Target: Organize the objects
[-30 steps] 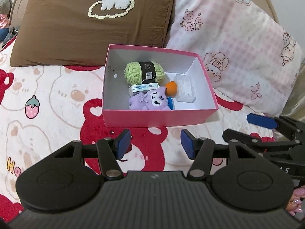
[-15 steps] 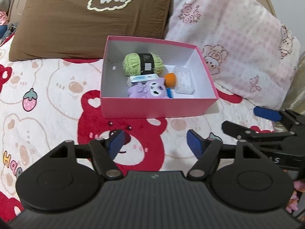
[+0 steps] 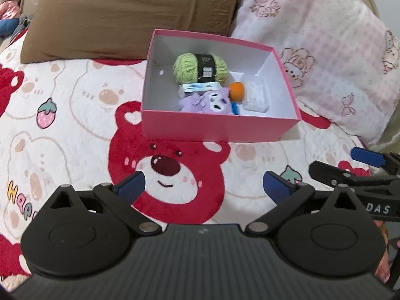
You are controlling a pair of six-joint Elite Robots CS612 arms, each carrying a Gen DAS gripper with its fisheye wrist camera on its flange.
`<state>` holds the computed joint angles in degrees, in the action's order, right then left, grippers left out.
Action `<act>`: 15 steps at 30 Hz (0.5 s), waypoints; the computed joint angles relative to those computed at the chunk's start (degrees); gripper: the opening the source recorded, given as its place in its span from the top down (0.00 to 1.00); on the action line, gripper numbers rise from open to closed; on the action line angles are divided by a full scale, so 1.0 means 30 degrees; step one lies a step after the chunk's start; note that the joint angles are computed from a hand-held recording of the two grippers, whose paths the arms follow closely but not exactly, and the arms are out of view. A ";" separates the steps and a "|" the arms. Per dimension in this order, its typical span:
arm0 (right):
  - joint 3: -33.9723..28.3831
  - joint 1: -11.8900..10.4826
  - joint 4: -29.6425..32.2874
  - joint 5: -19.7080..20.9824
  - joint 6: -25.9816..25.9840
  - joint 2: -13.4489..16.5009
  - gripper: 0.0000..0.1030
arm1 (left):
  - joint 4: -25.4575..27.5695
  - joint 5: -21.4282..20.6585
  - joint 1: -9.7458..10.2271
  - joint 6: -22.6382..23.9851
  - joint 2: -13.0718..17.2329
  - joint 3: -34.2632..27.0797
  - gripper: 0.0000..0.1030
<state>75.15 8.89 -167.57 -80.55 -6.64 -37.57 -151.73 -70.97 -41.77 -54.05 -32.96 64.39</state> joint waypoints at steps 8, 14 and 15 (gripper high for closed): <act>0.0030 -0.0018 0.0451 0.0150 -0.0318 -0.0101 0.00 | 0.1867 0.0272 -0.0040 0.0177 0.0003 -0.0478 0.01; 0.0048 0.0065 0.0632 -0.0569 -0.0308 -0.0144 0.00 | 0.2115 -0.0004 -0.0032 0.0173 0.0039 -0.0583 0.01; 0.0035 0.0071 0.0687 -0.0630 -0.0291 -0.0148 0.00 | 0.2174 0.0018 -0.0032 0.0202 0.0049 -0.0606 0.01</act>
